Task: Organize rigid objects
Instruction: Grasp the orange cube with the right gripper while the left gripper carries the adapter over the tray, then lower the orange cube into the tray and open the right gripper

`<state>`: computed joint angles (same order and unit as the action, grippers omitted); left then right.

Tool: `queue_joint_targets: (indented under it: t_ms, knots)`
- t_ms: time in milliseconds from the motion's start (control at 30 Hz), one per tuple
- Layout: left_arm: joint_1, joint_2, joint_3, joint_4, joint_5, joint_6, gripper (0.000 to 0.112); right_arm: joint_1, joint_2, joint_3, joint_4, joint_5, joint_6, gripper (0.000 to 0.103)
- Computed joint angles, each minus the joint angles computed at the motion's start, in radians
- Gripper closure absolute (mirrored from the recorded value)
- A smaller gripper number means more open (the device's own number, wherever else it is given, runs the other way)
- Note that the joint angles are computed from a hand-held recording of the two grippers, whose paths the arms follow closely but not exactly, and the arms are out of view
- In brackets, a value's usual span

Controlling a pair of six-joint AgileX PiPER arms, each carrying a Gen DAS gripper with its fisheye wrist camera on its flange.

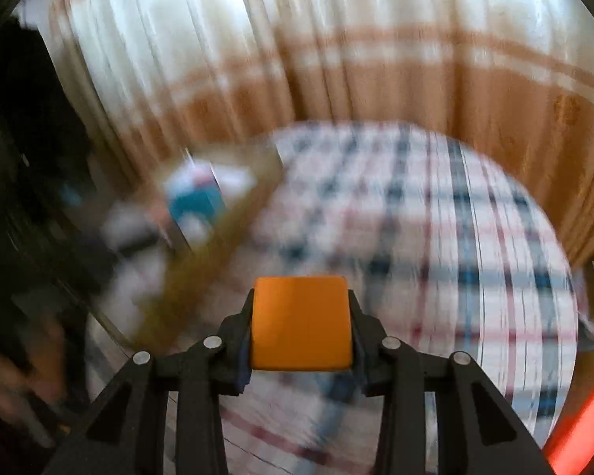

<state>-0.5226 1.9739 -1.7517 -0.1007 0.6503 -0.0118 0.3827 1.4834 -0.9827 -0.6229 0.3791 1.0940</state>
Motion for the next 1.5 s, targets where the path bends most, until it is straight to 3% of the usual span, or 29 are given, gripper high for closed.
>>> queue_joint_targets:
  t_ms: [67,167,367,733,1167,1500]
  knots:
    - [0.007,-0.003,0.0,-0.001,-0.001,0.003,0.044,0.003,0.008,-0.074,-0.002,0.01,-0.013,0.062]
    - [0.025,-0.016,0.012,0.0,-0.014,0.011,0.043,0.036,0.084,-0.211,-0.033,0.092,-0.023,0.062]
    - [0.087,-0.018,0.018,0.006,-0.025,0.007,0.044,0.093,0.218,-0.431,0.002,0.139,-0.072,0.062]
    - [0.128,-0.008,0.011,0.177,-0.08,-0.12,0.043,0.129,0.461,-0.769,0.094,0.25,-0.143,0.062]
    - [0.135,0.083,-0.095,0.224,-0.037,-0.136,0.043,0.113,0.618,-0.952,0.142,0.368,-0.138,0.062]
    - [0.131,0.108,-0.12,0.232,-0.01,-0.143,0.043,0.099,0.642,-0.979,0.152,0.398,-0.135,0.062]
